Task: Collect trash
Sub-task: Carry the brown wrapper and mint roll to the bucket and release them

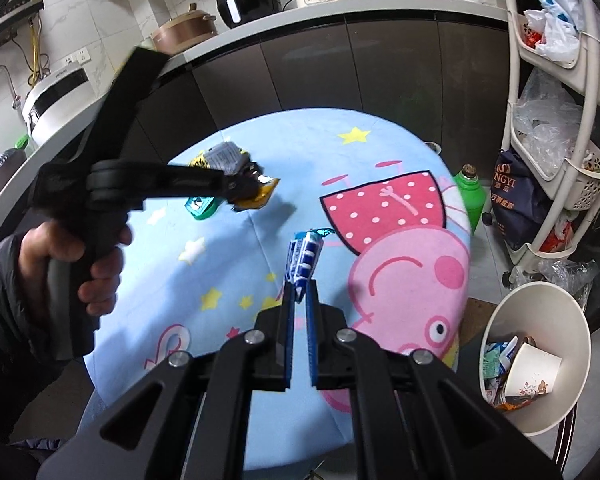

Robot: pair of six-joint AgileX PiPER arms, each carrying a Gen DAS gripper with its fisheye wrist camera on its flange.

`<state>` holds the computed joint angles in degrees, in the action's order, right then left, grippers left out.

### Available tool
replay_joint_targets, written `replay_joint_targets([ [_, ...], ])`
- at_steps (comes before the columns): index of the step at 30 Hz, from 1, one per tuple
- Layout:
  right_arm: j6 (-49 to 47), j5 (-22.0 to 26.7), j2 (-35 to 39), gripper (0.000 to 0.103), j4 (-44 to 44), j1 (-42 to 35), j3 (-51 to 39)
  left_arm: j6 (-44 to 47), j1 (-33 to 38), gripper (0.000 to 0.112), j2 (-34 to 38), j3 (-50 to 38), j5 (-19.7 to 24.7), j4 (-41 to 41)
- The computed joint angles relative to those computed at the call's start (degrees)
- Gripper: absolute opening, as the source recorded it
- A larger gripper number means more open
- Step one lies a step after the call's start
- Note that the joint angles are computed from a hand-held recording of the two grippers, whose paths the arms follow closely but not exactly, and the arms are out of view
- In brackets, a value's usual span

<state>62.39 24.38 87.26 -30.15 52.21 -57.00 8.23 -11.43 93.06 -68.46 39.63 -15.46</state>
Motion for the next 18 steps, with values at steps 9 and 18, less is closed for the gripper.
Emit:
replay_joint_targets([
  [9, 10.89, 4.27, -9.93, 0.007, -9.8, 1.69, 5.39, 1.91, -5.16, 0.018, -10.9, 2.35, 2.84, -3.76],
  [18, 16.54, 11.93, -24.17, 0.007, -13.68, 0.1, 15.33, -3.1, -19.61, 0.018, -9.29, -4.16, 3.41, -1.99],
])
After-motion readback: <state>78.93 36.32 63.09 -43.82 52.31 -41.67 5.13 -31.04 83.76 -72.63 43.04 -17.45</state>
